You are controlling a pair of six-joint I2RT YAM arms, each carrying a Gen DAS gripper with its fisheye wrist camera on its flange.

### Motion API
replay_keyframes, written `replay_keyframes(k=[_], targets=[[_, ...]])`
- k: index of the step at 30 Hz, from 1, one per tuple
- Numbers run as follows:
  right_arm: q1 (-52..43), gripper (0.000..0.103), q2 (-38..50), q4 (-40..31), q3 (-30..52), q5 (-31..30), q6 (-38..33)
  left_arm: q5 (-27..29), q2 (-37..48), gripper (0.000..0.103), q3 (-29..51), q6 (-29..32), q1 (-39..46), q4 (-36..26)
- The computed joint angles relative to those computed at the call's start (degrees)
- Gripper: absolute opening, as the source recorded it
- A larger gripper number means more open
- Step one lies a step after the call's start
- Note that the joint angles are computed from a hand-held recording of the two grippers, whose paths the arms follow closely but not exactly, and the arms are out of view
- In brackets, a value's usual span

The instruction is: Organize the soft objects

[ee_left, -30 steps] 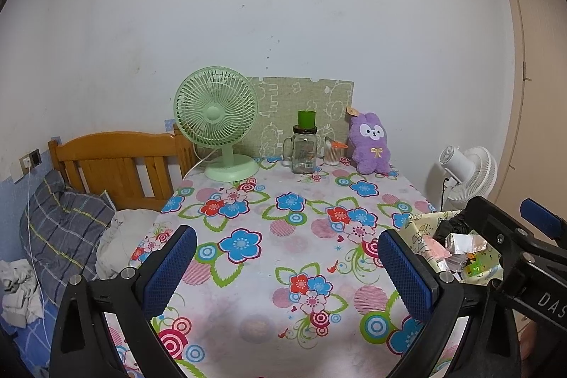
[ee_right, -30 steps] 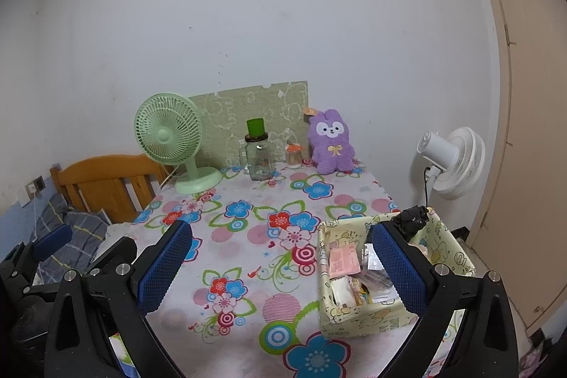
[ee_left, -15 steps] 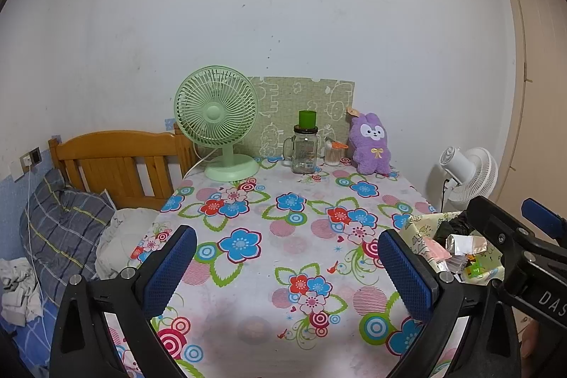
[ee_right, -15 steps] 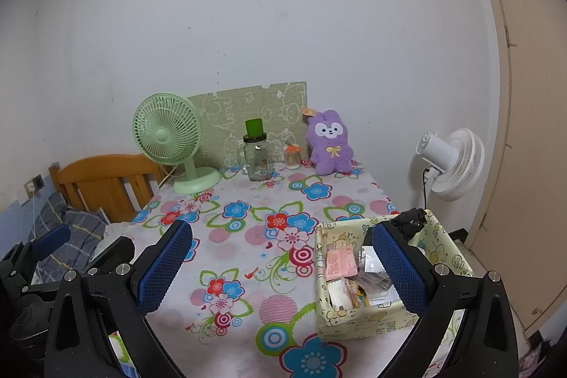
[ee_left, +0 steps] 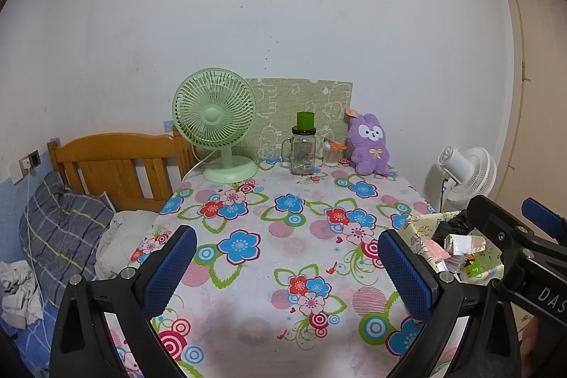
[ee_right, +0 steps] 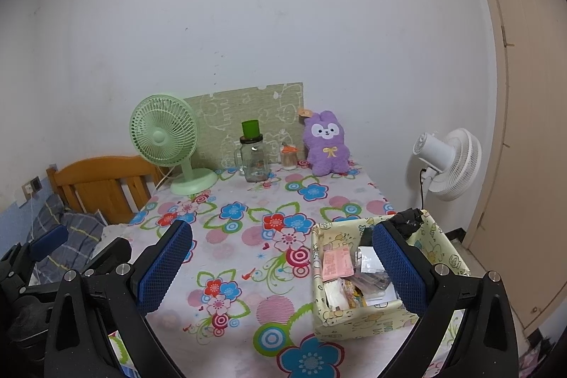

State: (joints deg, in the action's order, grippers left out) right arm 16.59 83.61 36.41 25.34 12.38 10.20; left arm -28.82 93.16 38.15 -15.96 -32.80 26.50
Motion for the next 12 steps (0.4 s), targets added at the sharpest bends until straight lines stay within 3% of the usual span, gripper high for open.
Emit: replay_keyframes(k=[12], targets=[[-1.0, 0.103, -0.7, -0.7, -0.1, -0.9, 0.0, -0.6, 0.4, 0.103, 0.7, 0.1, -0.4, -0.5]])
